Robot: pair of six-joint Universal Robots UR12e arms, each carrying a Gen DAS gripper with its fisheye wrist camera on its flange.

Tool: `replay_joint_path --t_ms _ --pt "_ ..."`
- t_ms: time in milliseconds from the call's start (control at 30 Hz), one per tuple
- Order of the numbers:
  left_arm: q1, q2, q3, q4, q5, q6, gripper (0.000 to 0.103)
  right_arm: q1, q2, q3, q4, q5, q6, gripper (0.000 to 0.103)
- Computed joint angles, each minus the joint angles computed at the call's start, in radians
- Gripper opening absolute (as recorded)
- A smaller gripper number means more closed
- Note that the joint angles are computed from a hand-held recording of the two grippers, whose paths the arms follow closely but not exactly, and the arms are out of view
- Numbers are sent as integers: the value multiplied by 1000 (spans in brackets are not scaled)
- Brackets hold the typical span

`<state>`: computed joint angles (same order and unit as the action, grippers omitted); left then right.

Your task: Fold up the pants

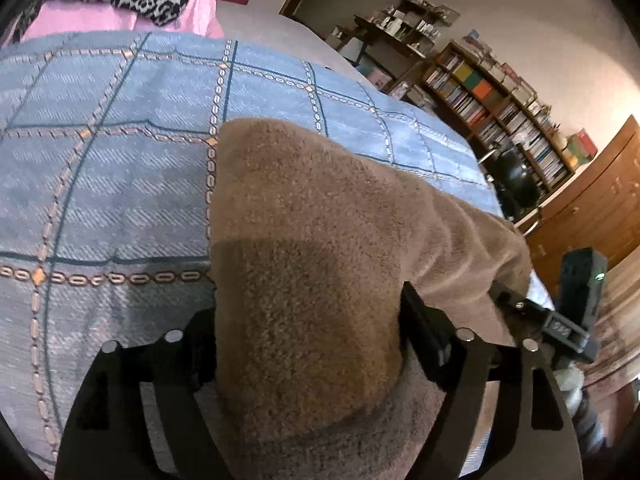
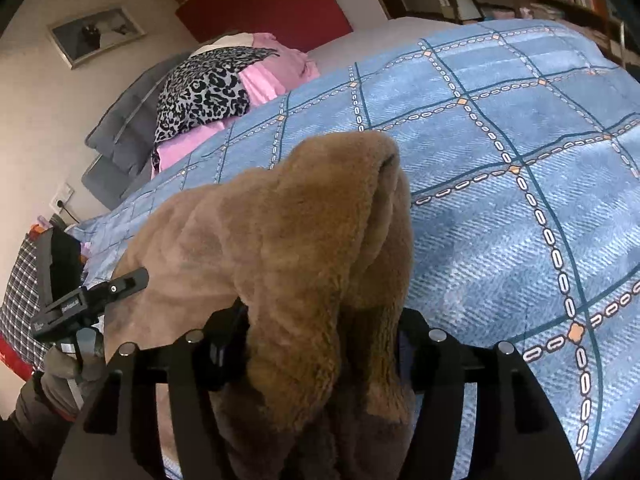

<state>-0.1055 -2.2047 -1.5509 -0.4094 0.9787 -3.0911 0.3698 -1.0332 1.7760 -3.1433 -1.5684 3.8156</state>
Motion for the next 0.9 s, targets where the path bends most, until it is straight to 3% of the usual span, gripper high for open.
replay_joint_path --t_ms 133,333,533,600,700,900 --pt "-5 34 -28 37 79 -12 86 25 -25 2 38 -84 -17 67" --pt "8 116 -147 192 119 23 89 82 -94 59 24 -262 -44 70" --pt "-20 160 -223 248 182 136 90 123 -146 130 6 -241 -38 73" --pt "-28 161 -234 248 191 167 90 141 -149 131 52 -256 -54 73" --pt "-43 153 -236 249 218 186 90 160 -142 106 190 -343 -40 73" --pt "-69 138 -241 286 297 220 91 134 -110 86 251 -373 44 71"
